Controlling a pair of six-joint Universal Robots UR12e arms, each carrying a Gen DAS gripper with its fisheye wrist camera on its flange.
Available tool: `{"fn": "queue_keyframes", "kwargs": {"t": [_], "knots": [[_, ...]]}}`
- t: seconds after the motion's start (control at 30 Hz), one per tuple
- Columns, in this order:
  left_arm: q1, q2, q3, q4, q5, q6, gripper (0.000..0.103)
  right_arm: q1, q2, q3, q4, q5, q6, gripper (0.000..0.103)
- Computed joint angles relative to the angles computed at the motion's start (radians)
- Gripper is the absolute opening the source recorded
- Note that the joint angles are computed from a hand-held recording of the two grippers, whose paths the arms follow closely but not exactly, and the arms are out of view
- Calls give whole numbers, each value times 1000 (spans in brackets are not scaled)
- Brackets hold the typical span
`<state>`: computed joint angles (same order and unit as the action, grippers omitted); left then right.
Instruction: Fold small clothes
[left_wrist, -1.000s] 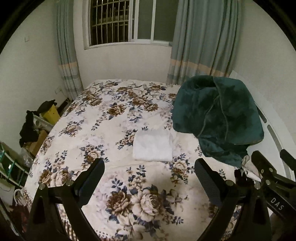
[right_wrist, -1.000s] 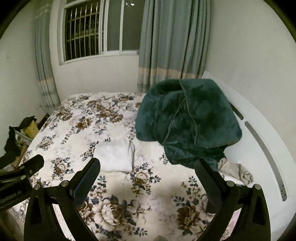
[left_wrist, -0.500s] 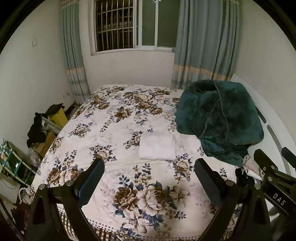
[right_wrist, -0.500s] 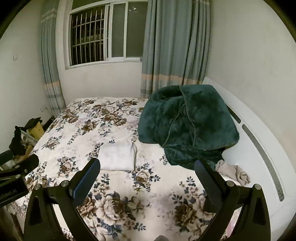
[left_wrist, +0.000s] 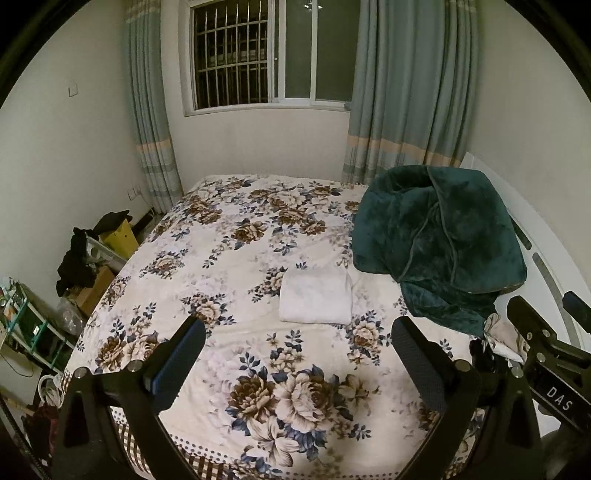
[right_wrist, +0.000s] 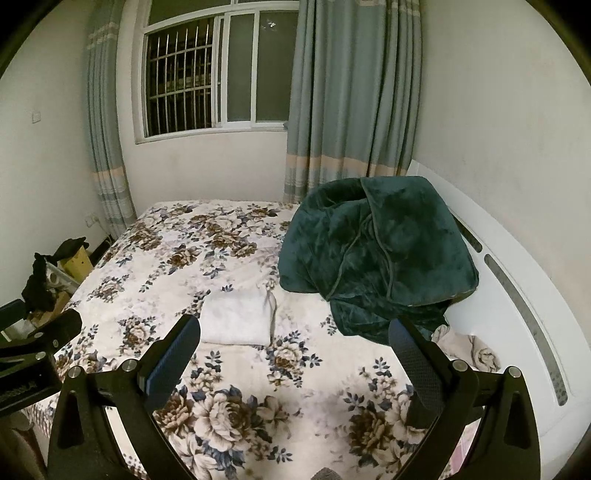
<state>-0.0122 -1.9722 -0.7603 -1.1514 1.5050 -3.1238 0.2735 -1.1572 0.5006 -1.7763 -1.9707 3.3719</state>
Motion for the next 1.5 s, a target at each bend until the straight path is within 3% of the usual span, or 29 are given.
{"fn": "queue_keyframes", "kwargs": {"t": [0.9,1.5], "knots": [[-11,17,-1,7,31,-13,103,6,43,-93,27,11,2,103],[-11,27,-14,17,36,-18,103,11,48,-102,26,4,10,103]]}}
